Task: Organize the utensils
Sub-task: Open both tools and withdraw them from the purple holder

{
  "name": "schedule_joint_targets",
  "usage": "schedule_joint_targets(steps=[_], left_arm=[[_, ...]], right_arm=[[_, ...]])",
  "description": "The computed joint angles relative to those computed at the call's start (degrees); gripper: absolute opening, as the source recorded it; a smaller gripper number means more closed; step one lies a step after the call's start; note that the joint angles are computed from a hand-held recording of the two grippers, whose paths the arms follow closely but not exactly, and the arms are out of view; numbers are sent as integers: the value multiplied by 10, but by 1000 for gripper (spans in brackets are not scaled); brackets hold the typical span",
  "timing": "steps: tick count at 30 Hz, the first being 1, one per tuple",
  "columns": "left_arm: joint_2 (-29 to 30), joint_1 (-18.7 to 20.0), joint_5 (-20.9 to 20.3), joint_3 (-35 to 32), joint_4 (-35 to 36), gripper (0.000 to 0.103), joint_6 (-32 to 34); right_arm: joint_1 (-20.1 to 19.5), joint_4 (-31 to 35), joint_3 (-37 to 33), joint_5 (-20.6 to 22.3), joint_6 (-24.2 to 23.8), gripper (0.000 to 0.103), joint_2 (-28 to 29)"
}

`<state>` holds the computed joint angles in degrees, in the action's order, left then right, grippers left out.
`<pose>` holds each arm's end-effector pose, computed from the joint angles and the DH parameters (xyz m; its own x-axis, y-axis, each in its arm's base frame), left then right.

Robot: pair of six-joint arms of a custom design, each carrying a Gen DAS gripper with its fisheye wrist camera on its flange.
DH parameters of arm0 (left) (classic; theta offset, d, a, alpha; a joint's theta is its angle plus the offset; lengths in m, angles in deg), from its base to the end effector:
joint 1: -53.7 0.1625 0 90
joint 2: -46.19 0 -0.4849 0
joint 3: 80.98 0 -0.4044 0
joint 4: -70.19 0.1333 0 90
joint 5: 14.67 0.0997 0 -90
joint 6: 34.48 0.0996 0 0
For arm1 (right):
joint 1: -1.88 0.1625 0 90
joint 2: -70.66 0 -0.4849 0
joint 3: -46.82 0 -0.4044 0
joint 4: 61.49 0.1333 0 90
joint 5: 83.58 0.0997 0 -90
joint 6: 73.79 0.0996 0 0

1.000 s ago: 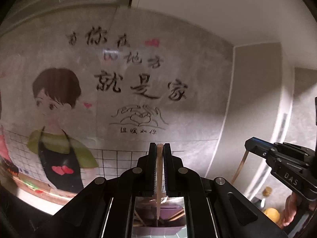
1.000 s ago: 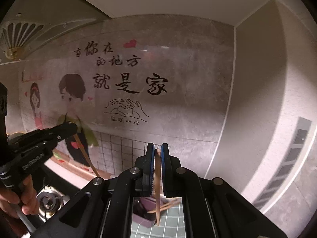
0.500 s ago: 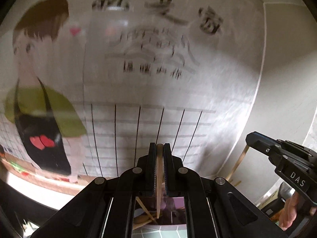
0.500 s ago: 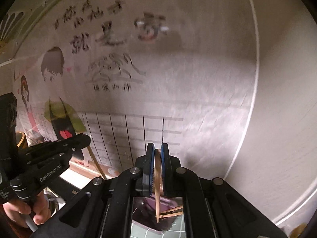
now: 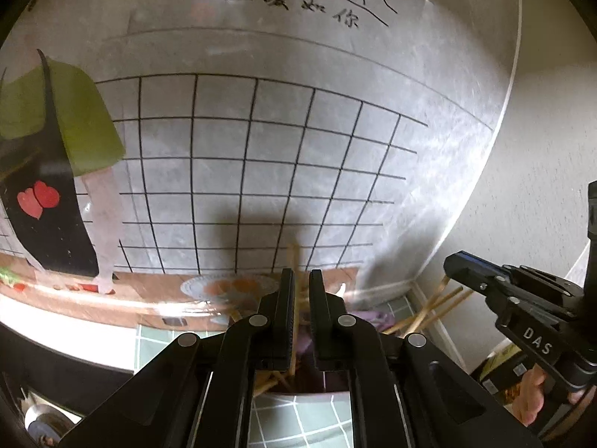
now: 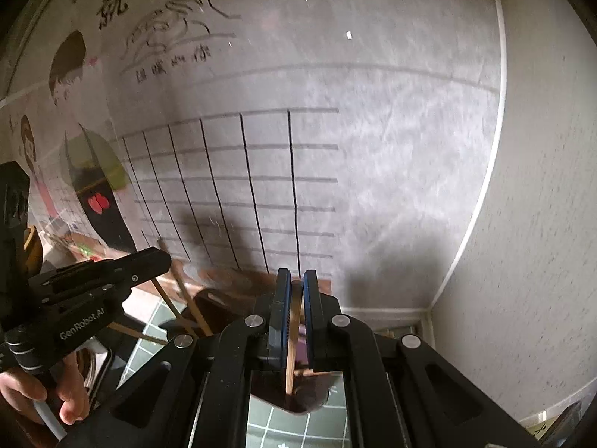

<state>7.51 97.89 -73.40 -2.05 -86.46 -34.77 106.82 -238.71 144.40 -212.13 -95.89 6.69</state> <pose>-0.4550 -0.7003 0.1723 -0.7645 0.4488 -0.4627 0.6384 0.6266 -0.4470 0.2419 -0.6304 0.4084 -0.7624 0.0466 0.6454 -0.4747 0.6376 -0.6068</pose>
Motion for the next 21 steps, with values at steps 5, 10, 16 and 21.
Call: schedule_joint_targets(steps=[5,10,16,21], left_arm=[[-17,-12,16,24,-20,19,-7],[-62,-43,60,94,-65,34,-26],[-133,-85,135,232,-96,37,-57],[-187,-123,204,348,-97,37,-112]], right_arm=[[4,-14,14,-16,-4,11,-8],[24,-80,50,-41,-38,32,-22],[50,-126,138,-32,-1,40,-75],[86,-202,222,-52,-22,42,-94]])
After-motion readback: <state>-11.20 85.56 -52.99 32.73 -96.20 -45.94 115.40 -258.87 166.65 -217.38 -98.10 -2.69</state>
